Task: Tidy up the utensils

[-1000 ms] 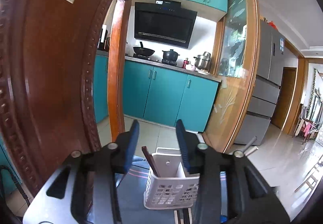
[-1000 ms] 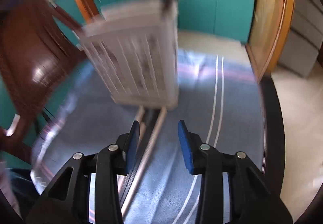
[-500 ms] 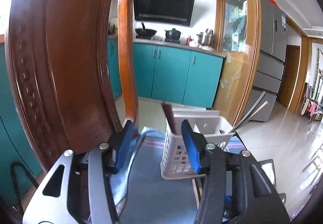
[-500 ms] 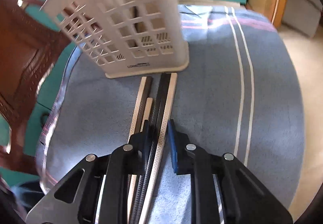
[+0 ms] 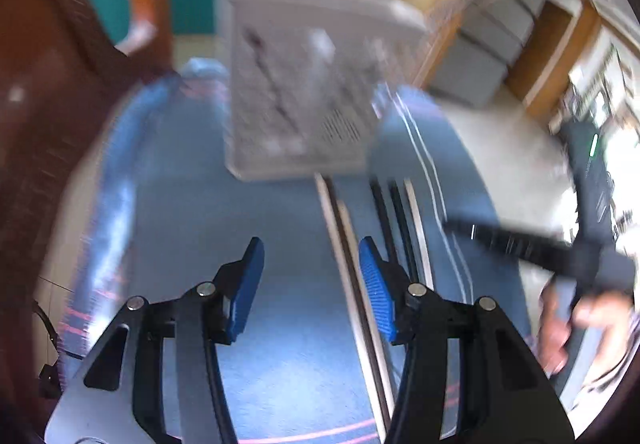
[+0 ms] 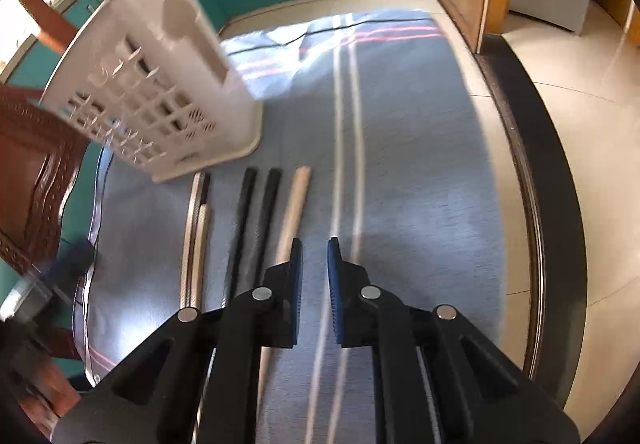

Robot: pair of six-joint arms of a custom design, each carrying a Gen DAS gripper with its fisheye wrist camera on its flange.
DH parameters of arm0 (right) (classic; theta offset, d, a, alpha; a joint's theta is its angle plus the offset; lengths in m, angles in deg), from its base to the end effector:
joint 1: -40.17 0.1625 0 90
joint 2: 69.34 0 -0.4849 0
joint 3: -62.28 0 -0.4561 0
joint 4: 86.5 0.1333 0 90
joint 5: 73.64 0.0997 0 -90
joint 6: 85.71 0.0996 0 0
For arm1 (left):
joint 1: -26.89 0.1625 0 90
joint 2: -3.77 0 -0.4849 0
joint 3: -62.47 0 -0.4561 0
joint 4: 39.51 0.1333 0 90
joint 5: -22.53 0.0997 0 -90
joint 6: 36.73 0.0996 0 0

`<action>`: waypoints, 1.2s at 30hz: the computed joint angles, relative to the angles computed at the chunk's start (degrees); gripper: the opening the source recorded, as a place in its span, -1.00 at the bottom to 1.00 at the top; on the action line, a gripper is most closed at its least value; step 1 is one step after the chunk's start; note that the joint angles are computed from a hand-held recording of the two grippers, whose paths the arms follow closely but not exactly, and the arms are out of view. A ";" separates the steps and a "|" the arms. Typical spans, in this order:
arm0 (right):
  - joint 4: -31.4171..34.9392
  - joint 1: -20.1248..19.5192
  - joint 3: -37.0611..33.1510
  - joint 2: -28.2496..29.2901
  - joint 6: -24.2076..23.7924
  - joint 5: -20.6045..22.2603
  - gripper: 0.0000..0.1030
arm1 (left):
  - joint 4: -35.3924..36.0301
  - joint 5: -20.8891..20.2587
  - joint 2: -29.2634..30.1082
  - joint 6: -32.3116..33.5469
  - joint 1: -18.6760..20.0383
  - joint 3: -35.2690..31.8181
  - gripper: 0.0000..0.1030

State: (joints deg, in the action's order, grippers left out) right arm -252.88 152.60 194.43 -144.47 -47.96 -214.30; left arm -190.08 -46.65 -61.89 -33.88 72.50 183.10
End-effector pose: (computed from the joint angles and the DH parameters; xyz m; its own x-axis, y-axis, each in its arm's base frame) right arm 0.2381 -0.4293 0.2220 -0.7610 0.5300 0.3740 0.1340 0.6925 -0.7088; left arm -0.2782 -0.5253 0.1479 -0.6567 0.6637 -0.3582 0.7298 0.6790 -0.0799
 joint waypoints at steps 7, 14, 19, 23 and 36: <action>0.26 -0.11 -0.97 0.17 -0.44 -0.23 -0.74 | 3.46 1.73 3.07 0.09 -1.03 1.11 -0.02; 0.97 -0.17 -1.68 1.20 0.32 -0.19 -0.73 | 1.75 0.45 2.63 1.03 -1.33 2.44 -0.64; 1.84 -0.42 -2.19 1.93 0.37 -0.55 -0.73 | 0.93 0.71 2.17 0.55 -1.20 2.77 -0.86; 3.18 -0.59 -2.44 2.03 0.69 -0.59 -0.73 | -0.31 -0.85 0.17 -0.56 -0.56 2.74 -0.95; 4.36 -0.65 -3.59 3.63 0.63 -0.76 -0.56 | 2.22 -0.22 2.80 -0.09 -0.22 0.97 -0.85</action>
